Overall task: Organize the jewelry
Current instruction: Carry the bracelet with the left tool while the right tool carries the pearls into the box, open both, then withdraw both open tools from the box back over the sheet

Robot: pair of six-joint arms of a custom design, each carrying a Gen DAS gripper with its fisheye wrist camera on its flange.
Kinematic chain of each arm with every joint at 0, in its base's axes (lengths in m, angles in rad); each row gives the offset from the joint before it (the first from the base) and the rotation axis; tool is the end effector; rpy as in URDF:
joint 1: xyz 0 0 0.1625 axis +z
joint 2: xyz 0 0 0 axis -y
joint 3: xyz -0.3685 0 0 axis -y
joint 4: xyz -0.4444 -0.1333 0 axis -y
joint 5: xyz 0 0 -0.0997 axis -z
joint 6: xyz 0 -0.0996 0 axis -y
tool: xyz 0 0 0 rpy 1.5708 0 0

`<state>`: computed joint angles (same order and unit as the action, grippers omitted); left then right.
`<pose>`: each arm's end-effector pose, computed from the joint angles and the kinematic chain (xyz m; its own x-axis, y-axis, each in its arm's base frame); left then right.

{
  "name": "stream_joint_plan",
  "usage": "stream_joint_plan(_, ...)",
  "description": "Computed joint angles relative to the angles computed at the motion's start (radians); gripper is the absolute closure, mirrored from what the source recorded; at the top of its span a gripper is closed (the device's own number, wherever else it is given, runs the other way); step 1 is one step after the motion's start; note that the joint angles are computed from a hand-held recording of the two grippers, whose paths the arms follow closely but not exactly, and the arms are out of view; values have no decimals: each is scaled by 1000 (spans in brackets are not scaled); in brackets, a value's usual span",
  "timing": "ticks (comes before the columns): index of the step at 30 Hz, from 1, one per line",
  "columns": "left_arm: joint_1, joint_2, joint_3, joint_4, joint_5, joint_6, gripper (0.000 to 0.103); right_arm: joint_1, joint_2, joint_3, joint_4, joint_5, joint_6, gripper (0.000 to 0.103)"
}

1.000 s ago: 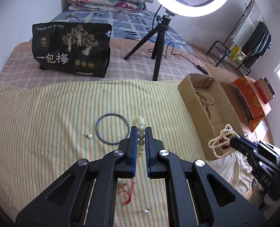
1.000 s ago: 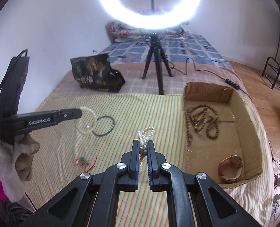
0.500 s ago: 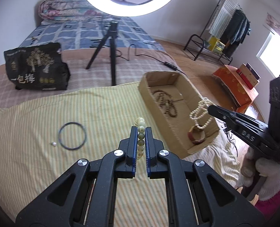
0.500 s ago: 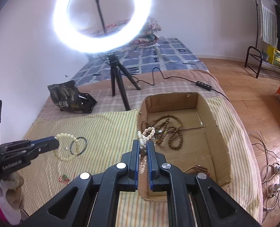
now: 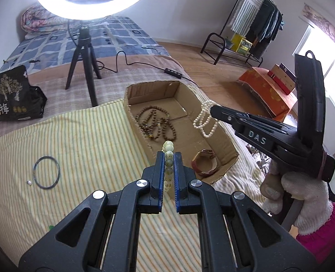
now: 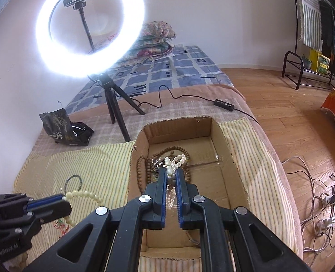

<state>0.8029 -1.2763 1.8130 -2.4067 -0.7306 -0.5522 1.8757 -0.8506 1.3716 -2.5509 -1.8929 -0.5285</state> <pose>-0.2701 -0.5784 0.2538 -0.8867 -0.1004 -0.4513 0.2333 0.7456 -0.6243 0.3251 -0.6941 0.1778 -0.6820 -0.5615 0.4685 -0.7099 0.6623 -0.2396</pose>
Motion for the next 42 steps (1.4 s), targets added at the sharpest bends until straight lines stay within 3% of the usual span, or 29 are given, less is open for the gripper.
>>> stream_joint_plan(15, 12, 159, -113, -20, -9, 71, 98, -26, 79, -119, 42, -12, 3, 98)
stream_joint_plan(23, 12, 194, -136, 7, 1, 84, 98, -33, 87, -134, 54, 4, 15, 97)
stream_joint_plan(24, 11, 197, -137, 13, 5, 91, 94, -34, 88, -136, 51, 7, 17, 93)
stream_joint_plan(25, 8, 199, -137, 17, 14, 98, 79, -34, 90, -139, 51, 9, 20, 78)
stream_joint_plan(26, 3, 199, -133, 15, 27, 107, 69, -34, 90, -139, 42, 6, 22, 72)
stream_joint_plan(27, 0, 199, -128, 10, 38, 113, 51, -33, 92, -139, 28, -4, 24, 59)
stream_joint_plan(28, -3, 197, -122, -2, 47, 122, 45, -30, 97, -143, 21, -17, 28, 40)
stream_joint_plan(30, -6, 196, -120, 3, 54, 125, 43, -27, 101, -143, -1, -37, 41, 14)
stream_joint_plan(34, -8, 191, -115, 24, 57, 119, 37, -24, 104, -142, -20, -57, 40, 11)
stream_joint_plan(42, -10, 158, -92, 60, 53, 69, 36, -17, 91, -119, -21, -75, 29, 11)
